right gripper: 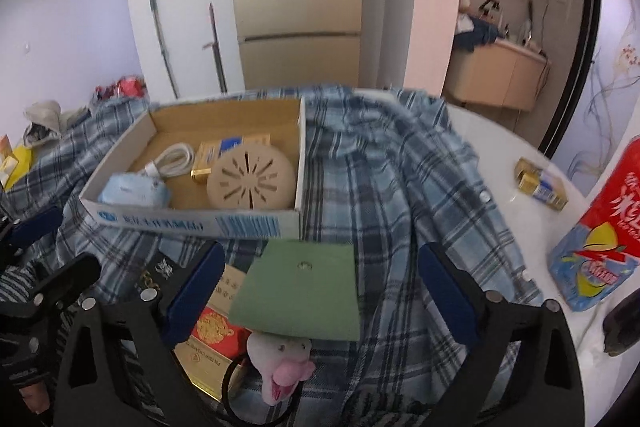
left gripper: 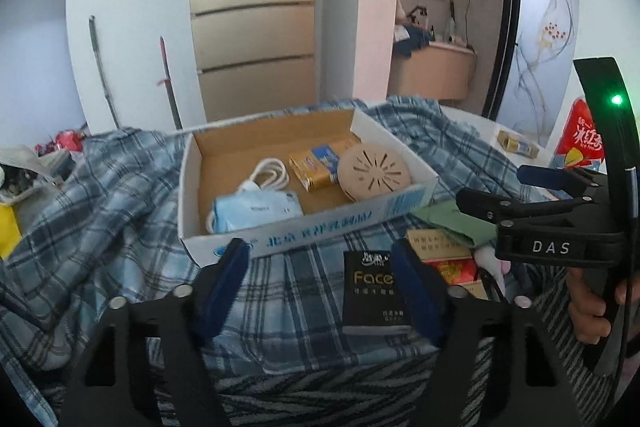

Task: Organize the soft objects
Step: 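Grasp the black Face tissue pack with the left gripper while the right gripper grasps the green felt pouch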

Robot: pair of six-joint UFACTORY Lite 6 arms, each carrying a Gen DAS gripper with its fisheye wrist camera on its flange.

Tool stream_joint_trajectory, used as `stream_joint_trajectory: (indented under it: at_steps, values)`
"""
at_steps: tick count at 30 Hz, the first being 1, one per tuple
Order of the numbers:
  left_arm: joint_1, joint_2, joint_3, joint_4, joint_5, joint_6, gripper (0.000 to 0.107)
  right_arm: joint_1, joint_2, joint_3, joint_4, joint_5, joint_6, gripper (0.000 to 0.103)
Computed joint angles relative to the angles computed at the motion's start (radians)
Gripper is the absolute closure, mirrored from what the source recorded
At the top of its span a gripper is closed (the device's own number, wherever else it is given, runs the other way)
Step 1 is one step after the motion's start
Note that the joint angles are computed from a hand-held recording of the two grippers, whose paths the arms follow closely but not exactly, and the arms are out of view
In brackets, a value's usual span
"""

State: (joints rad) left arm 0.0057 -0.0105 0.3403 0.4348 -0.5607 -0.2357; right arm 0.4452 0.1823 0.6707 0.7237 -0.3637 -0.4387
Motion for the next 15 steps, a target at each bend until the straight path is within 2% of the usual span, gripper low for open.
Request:
stream_joint_trajectory:
  at_steps: [4, 8, 15]
  values:
    - [0.006, 0.03, 0.024, 0.056, 0.015, -0.044, 0.042, 0.003, 0.014, 0.014, 0.029, 0.022, -0.038, 0.007]
    - [-0.015, 0.078, 0.066, 0.116, 0.056, -0.084, 0.052, 0.013, 0.065, 0.065, 0.146, 0.054, -0.169, 0.011]
    - [-0.025, 0.13, 0.115, 0.257, 0.084, -0.187, 0.053, 0.013, 0.143, 0.142, 0.381, 0.109, -0.414, 0.019]
